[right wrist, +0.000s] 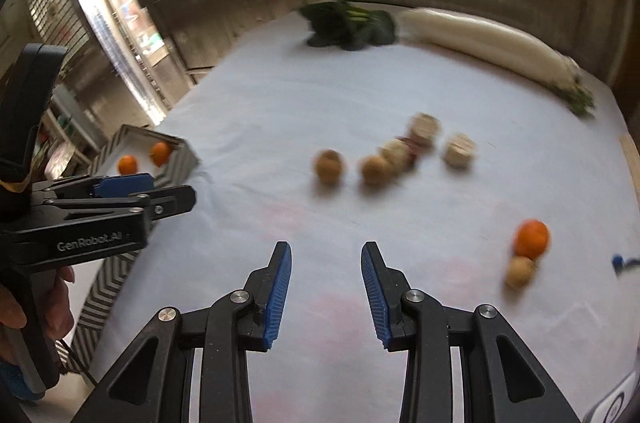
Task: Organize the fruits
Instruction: 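Move the right tool back to the brown pear and close on it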
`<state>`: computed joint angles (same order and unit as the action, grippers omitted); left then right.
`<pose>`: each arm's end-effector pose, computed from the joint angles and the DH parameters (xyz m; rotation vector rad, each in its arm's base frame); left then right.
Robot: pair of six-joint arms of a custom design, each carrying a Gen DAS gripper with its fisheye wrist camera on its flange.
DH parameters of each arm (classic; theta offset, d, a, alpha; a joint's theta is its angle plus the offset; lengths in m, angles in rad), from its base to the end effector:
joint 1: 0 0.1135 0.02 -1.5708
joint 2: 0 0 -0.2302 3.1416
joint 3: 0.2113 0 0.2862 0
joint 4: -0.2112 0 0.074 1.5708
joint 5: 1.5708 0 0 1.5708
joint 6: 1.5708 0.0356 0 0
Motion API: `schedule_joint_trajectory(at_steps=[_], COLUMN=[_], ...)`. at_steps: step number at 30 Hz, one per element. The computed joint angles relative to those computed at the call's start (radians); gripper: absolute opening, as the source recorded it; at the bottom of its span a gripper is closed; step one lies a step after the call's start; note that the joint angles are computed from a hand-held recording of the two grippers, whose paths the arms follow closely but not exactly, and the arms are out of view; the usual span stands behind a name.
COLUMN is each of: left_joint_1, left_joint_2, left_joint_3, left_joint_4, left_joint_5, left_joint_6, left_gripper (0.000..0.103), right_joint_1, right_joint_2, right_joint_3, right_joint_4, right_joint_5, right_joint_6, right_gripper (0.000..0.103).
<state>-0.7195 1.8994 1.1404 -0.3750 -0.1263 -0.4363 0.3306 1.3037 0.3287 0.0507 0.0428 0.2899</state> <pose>0.2924 -0.2503 0.0833 0.3438 2.6803 -0.1846 0.2199 0.0739 0.0502 -0.0330 2.5054 0.2052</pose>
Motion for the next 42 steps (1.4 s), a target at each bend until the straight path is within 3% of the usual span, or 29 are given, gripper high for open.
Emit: schedule_joint_trajectory(at_steps=[12,27,42], left_joint_1=[-0.045,-0.040,-0.050], left_joint_2=[0.215,0.411,0.527], left_joint_3=[0.250,0.495,0.653], left_joint_4=[-0.038,-0.114,-0.163], left_joint_5=[0.064,0.095,0.077], left_joint_6=[0.062,0.134,0.170], left_gripper=[0.063,0.063,0.063], right_joint_1=[-0.252,-0.486,-0.494], right_joint_2=[-0.110,-0.017,0.149], right_joint_3=[-0.128,-0.098,-0.027], right_joint_4=[0.000,0.036,0.099], right_joint_5=[-0.096,-0.173,-0.179], right_joint_6=[-0.093,-0.165,-0.187], right_gripper=[0.035,0.035,0.035])
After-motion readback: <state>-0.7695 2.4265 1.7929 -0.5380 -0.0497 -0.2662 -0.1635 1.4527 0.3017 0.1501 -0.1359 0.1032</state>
